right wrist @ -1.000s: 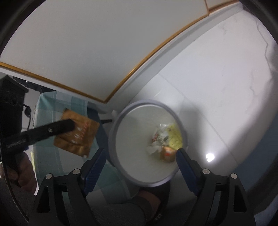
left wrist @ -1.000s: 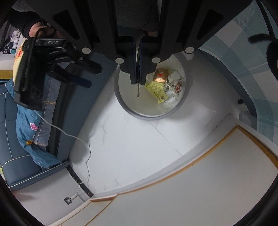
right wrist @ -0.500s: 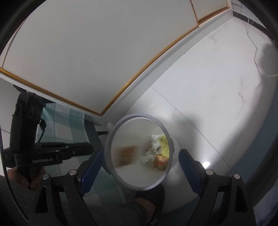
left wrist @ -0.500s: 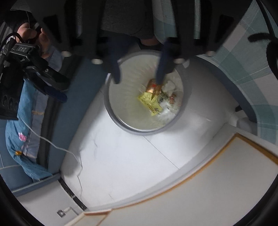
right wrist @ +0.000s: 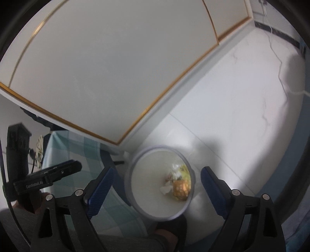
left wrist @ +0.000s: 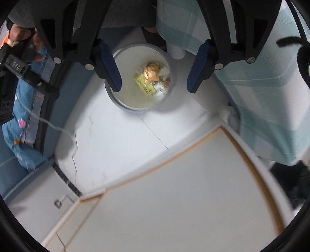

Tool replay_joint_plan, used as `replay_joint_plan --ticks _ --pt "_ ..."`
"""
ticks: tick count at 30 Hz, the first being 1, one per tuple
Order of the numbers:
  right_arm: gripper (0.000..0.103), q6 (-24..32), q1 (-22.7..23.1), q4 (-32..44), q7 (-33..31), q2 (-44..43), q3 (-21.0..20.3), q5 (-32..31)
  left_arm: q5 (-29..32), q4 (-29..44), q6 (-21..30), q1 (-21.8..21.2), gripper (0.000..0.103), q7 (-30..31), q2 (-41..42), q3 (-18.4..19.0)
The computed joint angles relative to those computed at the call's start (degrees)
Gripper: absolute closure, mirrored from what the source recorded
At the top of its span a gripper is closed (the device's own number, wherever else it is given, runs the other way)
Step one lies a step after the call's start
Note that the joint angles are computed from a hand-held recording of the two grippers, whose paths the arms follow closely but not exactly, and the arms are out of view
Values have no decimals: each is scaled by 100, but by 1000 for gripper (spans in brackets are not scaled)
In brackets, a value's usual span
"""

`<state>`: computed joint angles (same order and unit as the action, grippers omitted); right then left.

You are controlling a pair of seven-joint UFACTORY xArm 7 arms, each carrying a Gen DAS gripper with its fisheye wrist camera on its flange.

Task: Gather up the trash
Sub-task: 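Move both open tools back over the table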

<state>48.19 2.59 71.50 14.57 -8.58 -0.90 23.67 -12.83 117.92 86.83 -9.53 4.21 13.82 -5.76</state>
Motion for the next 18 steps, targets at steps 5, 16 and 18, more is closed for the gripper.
replay_joint_plan --ticks 5,16,18 --pt "12 -133 16 689 113 89 72 -266 285 -544 -821 67 33 49 -684 126" --pt "12 -452 495 2449 192 383 551 -1214 6 -1219 -1938 628 21 28 -1790 530" --pt "12 -490 620 2681 232 453 639 -1395 -25 -1281 -2096 728 19 68 -1901 616"
